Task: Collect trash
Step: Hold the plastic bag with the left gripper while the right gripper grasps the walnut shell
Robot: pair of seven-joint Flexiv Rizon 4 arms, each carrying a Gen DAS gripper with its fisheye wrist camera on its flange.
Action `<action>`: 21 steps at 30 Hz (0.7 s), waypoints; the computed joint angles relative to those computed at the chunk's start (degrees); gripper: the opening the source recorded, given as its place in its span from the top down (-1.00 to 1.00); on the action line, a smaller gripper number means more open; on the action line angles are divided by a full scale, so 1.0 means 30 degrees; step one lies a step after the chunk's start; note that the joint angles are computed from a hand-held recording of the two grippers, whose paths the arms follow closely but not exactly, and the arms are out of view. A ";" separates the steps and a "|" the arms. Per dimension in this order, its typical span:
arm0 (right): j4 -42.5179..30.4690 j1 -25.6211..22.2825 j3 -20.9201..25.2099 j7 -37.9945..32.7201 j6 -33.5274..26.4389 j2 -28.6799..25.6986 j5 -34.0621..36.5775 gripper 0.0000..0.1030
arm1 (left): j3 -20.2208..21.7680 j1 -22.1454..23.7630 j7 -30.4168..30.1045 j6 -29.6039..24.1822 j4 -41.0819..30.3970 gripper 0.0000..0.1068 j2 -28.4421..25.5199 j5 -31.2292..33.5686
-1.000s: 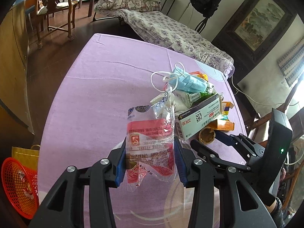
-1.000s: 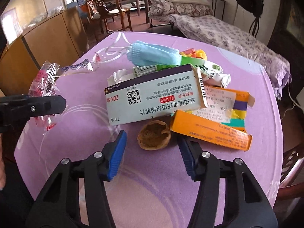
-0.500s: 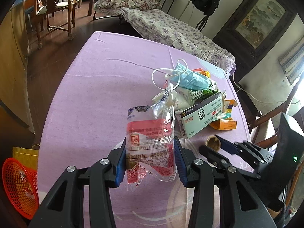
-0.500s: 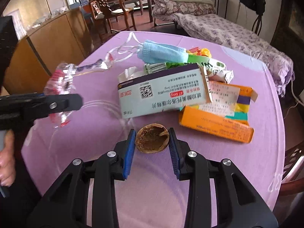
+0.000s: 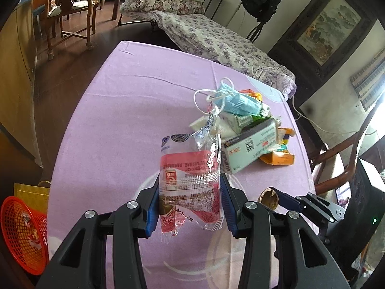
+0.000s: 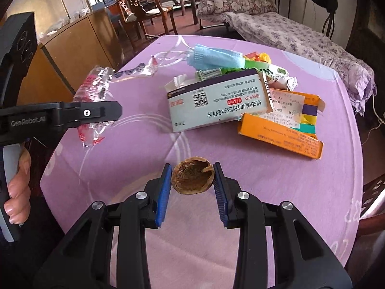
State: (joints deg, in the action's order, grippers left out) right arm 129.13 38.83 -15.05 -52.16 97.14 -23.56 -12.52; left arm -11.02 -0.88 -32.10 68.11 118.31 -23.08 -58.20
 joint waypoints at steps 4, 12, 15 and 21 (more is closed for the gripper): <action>0.0733 0.0368 0.0104 0.0227 0.0423 0.0572 0.0463 0.32 | 0.0023 0.0016 0.0842 -0.0064 0.0808 0.19 0.0850 -0.0794; 0.2157 0.3230 -0.1965 0.0372 0.0433 0.1738 0.0609 0.32 | 0.1131 -0.0201 0.1972 -0.0182 0.2411 0.19 0.2357 -0.1918; 0.2503 0.4740 -0.3201 0.0453 0.0346 0.2187 0.0477 0.32 | 0.1610 -0.0140 0.2429 -0.0605 0.2918 0.19 0.2913 -0.2491; 0.2423 0.6727 -0.5000 0.0856 -0.0100 0.2629 -0.0783 0.32 | 0.2528 0.0094 0.3340 -0.1634 0.3471 0.19 0.3962 -0.3617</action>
